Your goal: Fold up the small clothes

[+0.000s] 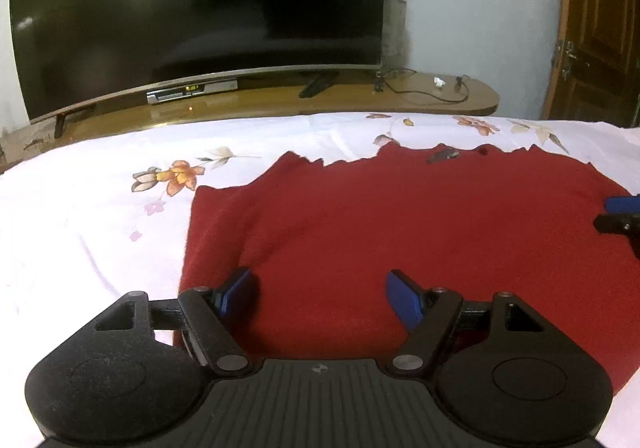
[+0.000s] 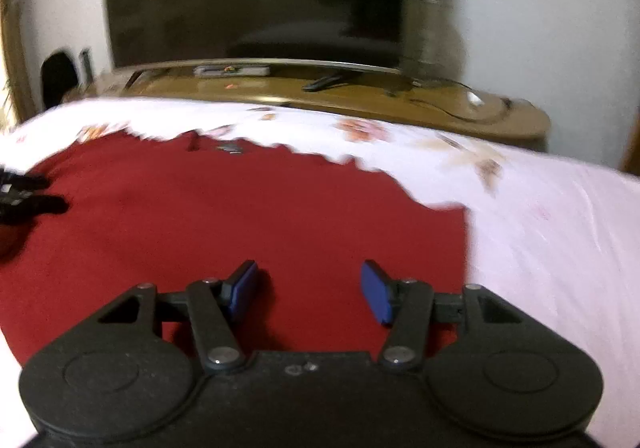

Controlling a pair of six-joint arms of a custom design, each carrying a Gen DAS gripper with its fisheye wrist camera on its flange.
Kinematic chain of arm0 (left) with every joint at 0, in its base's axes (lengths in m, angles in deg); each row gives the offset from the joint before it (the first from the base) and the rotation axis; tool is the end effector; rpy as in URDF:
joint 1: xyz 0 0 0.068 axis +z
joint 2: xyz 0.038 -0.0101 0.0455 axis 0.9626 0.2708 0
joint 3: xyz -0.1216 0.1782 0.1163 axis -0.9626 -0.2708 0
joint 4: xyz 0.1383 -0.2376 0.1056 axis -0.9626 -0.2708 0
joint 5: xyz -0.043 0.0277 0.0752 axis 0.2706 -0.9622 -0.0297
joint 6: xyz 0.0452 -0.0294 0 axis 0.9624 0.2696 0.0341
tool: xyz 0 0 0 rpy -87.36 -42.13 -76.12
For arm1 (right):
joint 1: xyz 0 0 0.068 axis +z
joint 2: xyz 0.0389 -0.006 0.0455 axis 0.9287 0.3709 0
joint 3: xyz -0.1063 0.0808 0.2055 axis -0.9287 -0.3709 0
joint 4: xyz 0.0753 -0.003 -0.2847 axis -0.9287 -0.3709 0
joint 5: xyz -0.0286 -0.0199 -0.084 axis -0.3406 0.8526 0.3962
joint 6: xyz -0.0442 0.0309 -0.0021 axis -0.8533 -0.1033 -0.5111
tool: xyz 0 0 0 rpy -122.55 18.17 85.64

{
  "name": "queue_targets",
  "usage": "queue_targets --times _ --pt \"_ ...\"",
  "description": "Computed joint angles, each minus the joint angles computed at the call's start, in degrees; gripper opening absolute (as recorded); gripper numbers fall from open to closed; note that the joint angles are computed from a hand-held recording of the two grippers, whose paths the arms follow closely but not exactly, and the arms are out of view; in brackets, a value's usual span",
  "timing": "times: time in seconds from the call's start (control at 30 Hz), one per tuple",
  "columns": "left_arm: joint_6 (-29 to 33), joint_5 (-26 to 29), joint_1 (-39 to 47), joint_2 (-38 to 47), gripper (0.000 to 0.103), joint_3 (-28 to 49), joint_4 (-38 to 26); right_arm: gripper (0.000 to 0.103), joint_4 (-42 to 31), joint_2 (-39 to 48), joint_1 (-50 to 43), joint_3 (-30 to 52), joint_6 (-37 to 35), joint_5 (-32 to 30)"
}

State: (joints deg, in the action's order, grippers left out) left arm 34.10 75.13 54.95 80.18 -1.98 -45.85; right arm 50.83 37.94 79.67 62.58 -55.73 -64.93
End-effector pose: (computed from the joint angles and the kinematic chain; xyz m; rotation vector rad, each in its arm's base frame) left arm 0.3086 -0.0999 0.0161 0.0683 2.2421 -0.0189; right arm 0.2820 0.0626 0.0329 -0.4398 2.1876 0.2128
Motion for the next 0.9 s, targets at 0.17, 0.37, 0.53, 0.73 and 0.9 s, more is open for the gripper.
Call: queue_targets --times 0.17,0.37,0.53,0.73,0.9 --pt "-4.17 -3.69 -2.36 -2.96 0.074 1.19 -5.31 0.054 -0.41 -0.19 4.62 0.37 0.18 7.57" --pt "-7.4 -8.13 -10.6 -7.18 0.074 -5.19 -2.27 0.051 -0.69 -14.74 12.5 -9.86 4.74 9.08" --pt "-11.66 -13.67 -15.06 -3.67 0.074 -2.78 -4.86 0.055 1.13 -7.52 24.9 -7.38 9.26 15.78" --pt "-7.52 -15.07 -13.62 -7.7 0.075 -9.71 -2.97 0.055 4.29 -5.4 26.72 -9.23 3.42 20.96" --pt "-6.29 -9.0 -6.51 -12.55 0.08 -18.17 2.67 0.055 6.04 -13.43 12.88 -18.58 1.52 14.91"
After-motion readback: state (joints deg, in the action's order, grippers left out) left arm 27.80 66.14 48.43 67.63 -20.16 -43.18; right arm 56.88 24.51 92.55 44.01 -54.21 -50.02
